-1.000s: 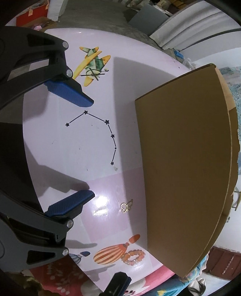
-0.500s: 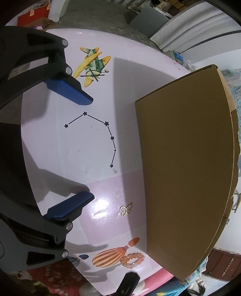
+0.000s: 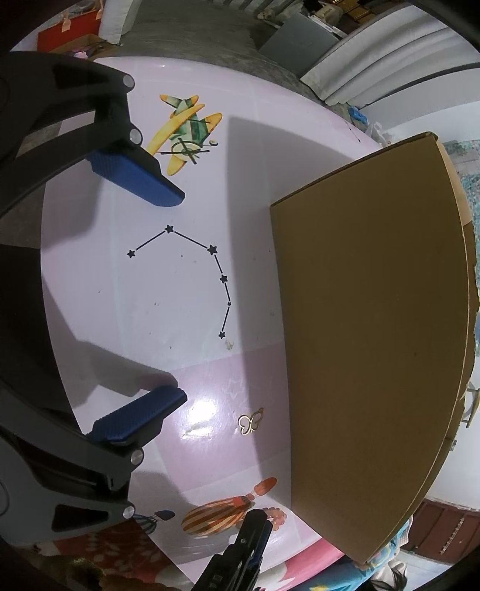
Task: Organize jewelry
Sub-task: 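Move the open left tool toward the gold butterfly charm on the bed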
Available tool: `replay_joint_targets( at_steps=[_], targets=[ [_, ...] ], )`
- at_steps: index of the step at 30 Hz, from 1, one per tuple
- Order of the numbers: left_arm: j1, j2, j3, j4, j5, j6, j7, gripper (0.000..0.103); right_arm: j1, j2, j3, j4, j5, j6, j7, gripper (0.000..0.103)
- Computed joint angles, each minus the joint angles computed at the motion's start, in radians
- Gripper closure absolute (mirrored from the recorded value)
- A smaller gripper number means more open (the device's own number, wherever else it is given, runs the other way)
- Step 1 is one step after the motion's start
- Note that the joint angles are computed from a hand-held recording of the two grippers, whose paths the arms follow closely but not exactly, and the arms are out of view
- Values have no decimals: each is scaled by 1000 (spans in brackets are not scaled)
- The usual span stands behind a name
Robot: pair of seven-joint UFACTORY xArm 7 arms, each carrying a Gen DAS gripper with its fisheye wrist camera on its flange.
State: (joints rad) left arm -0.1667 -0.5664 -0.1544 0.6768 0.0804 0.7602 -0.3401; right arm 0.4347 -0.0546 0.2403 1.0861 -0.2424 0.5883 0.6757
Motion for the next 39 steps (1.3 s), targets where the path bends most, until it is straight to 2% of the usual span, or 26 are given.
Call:
replay_joint_targets(
  at_steps=[4, 8, 30, 33, 36, 39],
  targets=[
    [0, -2, -1, -2, 2, 1, -4, 8, -2, 3, 0, 6, -25, 14, 21, 85],
    [0, -4, -4, -3, 4, 2, -10, 8, -7, -3, -8, -5, 6, 0, 23, 91],
    [-2, -24, -8, -19, 11, -16, -20, 8, -15, -6, -7, -16, 28, -21, 26, 91],
    [-15, -31, 6, -22, -3, -9, 4, 8, -15, -11, -8, -19, 49, -18, 40, 91],
    [-12, -41, -3, -40, 3, -41, 5, 8, -12, 5, 1, 13, 5, 32, 59, 91],
    [-25, -36, 9, -43, -7, -61, 38, 8, -6, 21, -3, 37, 12, 49, 47, 91]
  ],
)
